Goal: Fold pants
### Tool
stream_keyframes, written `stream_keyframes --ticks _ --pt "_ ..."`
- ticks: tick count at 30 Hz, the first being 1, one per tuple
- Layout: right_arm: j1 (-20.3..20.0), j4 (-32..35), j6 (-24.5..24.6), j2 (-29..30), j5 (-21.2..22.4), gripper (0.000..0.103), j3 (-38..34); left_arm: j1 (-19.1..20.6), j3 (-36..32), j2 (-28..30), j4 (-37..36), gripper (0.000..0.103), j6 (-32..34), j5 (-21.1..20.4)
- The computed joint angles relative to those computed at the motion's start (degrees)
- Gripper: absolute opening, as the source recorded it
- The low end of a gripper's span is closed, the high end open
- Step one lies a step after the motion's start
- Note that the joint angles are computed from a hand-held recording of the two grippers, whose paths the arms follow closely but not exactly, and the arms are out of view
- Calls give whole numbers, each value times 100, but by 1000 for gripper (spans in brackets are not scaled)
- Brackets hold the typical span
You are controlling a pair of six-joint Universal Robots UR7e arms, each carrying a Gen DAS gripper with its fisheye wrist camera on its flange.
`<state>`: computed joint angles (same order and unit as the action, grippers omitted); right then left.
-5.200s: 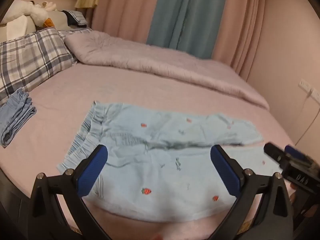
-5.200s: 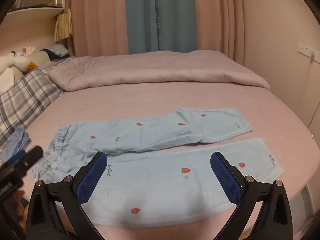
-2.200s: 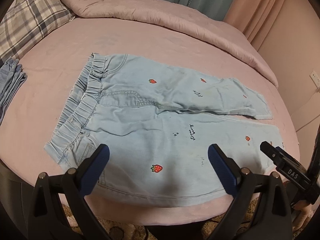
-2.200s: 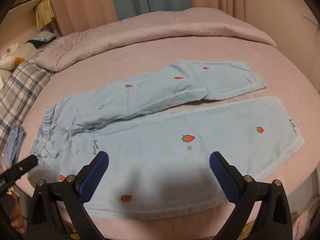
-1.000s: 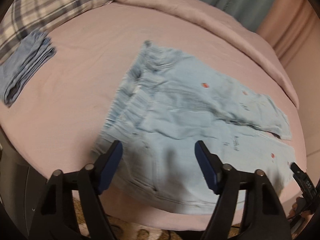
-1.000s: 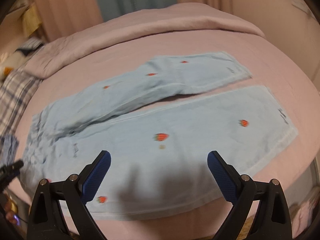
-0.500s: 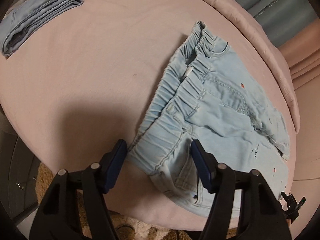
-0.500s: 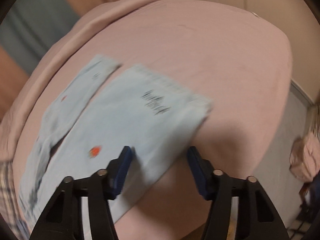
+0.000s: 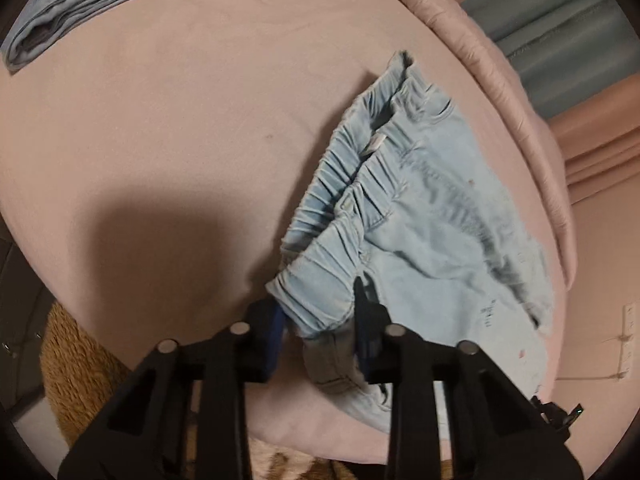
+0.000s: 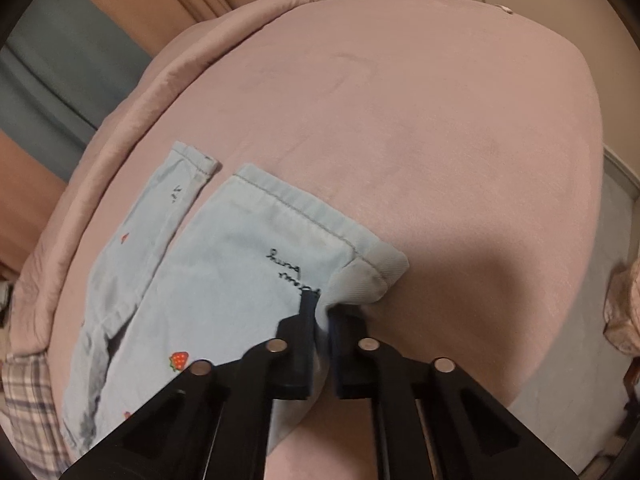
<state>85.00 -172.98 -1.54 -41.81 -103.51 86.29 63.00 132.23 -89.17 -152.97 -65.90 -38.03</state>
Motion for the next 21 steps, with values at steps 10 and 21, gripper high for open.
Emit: stream_keyframes --ticks 10,21 --pt "40 -441 -477 -396 -67 4 593 -52 -29 -340 1070 26 -486 219" --pt "20 -392 -393 -196 -594 2 586 27 -278 -263 1838 27 -674 176"
